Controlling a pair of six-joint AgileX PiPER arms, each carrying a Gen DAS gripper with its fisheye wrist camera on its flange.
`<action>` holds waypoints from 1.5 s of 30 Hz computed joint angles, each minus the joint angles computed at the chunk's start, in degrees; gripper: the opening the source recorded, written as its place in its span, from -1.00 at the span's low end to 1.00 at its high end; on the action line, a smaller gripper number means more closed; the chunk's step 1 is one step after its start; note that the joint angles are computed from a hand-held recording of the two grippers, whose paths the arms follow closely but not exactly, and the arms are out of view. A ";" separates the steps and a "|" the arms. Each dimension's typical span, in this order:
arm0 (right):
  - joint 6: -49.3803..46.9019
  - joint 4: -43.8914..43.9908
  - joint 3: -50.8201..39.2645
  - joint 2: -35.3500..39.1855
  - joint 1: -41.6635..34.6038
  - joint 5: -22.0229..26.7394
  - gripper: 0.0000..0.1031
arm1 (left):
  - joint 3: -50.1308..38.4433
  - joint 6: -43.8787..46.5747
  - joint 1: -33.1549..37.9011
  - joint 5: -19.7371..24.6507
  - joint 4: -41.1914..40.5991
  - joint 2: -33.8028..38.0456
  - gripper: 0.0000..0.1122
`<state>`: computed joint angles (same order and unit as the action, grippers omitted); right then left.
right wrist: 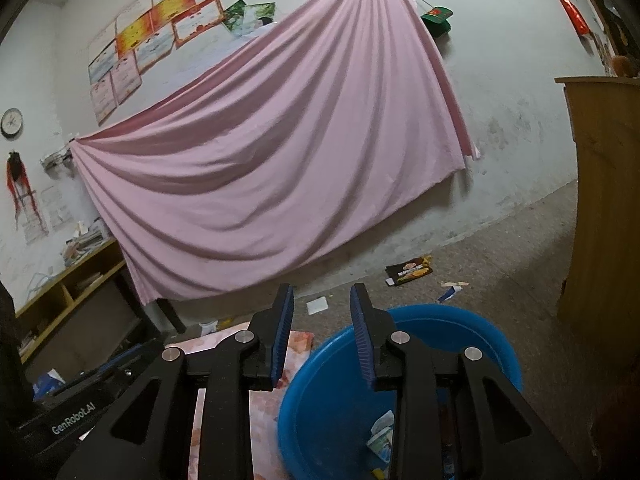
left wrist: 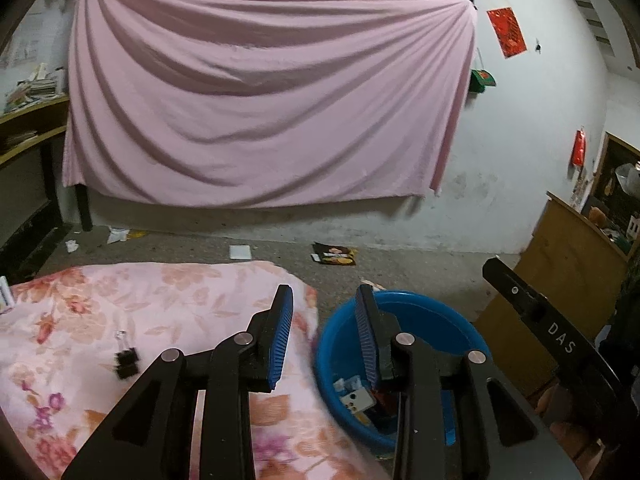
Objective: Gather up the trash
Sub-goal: 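Open both tools to drop the case and strip into the bucket, then move both tools back over the bed toward the black binder clip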
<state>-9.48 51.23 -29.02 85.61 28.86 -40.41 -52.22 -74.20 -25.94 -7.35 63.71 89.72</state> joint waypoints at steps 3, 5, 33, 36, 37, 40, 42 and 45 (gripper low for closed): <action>-1.33 0.69 -1.51 1.16 1.45 -0.47 -0.43 | 1.52 -2.19 3.25 -0.89 2.75 -1.71 -0.40; -3.08 2.46 -2.90 2.26 3.14 -1.46 -0.37 | 3.30 3.81 5.73 -2.23 -3.15 -2.96 -0.11; -18.05 7.14 -23.28 21.56 24.21 -22.25 1.00 | 22.90 46.22 42.80 -30.61 -31.95 -5.77 0.80; -22.10 7.29 -26.29 22.87 23.40 -16.41 1.00 | 22.27 47.66 43.03 -29.11 -32.24 -3.47 0.80; -24.24 8.17 -27.75 23.37 22.89 -13.71 1.00 | 21.49 48.75 42.59 -27.24 -32.81 -2.65 0.80; -30.03 12.39 -31.31 24.90 22.25 -7.30 1.00 | 18.41 48.78 41.77 -21.70 -30.93 0.11 0.80; -33.40 15.20 -33.73 25.72 20.79 -1.41 1.00 | 16.62 48.70 41.12 -18.50 -30.92 2.03 0.80; -39.12 21.37 -37.57 27.10 18.07 7.77 1.00 | 14.14 43.95 41.47 -15.30 -25.80 4.90 0.80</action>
<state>-48.60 72.60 -66.59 112.71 46.93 -32.65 -38.08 -30.25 15.52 -22.64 37.91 94.62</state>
